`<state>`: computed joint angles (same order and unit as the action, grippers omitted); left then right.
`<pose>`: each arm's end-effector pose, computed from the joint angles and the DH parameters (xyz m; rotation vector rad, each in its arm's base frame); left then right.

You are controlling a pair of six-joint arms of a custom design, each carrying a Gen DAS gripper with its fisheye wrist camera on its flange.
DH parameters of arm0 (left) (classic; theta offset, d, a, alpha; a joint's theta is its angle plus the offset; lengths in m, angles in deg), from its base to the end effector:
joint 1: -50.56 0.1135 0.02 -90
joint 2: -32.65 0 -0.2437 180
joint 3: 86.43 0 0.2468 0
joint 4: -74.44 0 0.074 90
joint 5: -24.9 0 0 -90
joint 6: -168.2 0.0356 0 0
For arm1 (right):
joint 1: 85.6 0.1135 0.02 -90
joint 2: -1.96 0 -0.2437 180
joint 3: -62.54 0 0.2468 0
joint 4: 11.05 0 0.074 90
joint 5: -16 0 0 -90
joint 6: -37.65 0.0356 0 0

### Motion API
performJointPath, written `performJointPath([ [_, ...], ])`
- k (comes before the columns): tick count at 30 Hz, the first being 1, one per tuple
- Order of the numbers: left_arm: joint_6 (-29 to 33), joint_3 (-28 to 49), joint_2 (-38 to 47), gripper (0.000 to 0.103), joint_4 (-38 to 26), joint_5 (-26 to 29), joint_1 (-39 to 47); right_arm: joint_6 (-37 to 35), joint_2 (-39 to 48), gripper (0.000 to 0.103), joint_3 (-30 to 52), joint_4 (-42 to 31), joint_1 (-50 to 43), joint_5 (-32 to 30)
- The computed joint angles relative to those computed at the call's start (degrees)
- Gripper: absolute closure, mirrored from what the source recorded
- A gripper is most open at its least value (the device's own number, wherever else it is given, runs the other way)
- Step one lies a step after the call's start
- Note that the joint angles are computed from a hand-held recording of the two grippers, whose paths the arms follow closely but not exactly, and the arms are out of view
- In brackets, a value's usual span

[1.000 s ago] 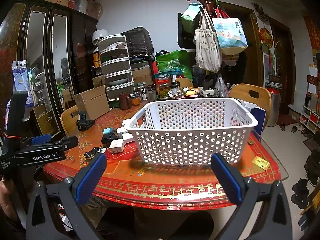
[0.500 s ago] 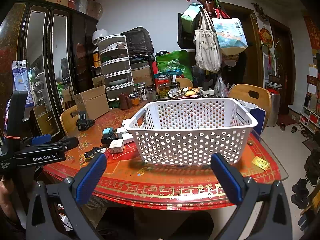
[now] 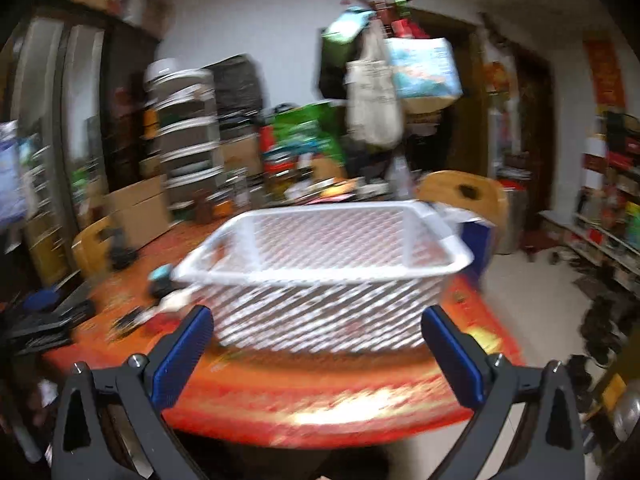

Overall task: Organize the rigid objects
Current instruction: 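Grasp the black-and-yellow toy car with the left gripper while the right gripper holds the basket rim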

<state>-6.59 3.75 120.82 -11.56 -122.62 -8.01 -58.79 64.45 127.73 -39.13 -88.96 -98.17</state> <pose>0.1657 -0.2135 0.2731 -0.5467 2.0748 0.2631 0.2506 -0.0001 0.2956 -0.3193 1.9601 0.3135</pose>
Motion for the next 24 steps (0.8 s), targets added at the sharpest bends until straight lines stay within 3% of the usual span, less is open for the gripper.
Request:
performJointPath([
  [3,6.8,-5.8,-3.6,0.000,5.6,0.6,6.1,0.9,12.7,0.000,10.4,0.8,-2.1,4.5],
  [6,17.9,-13.4,-8.5,0.000,15.7,8.7,14.8,0.6,27.3,0.000,25.9,-6.8,-3.5,5.2],
  [7,21.6,-16.6,-10.6,0.000,19.7,12.3,18.1,0.8,33.0,0.006,32.6,-11.0,-3.9,4.9],
  [11,30.1,-26.4,-17.4,0.000,30.2,21.7,28.0,-0.1,48.3,0.051,52.0,-22.6,-4.1,5.0],
  [12,30.9,-27.4,-17.8,0.000,31.0,22.2,29.2,-0.4,50.0,0.057,53.7,-23.4,-3.7,5.8],
  [13,32.2,-28.1,-17.9,0.000,31.6,22.9,30.9,-1.3,52.1,0.071,56.2,-24.5,-3.5,6.3],
  [16,34.4,-28.6,-15.9,0.000,32.1,23.9,34.7,-2.1,55.5,0.081,60.0,-26.8,-2.3,8.2],
  [20,38.5,-30.1,-14.5,0.000,37.1,27.7,37.4,-2.4,60.5,0.088,65.7,-29.8,-1.2,9.0],
  [24,42.1,-28.5,-8.7,0.001,40.8,29.5,38.1,-3.0,59.4,0.088,63.8,-28.5,-0.4,11.2],
])
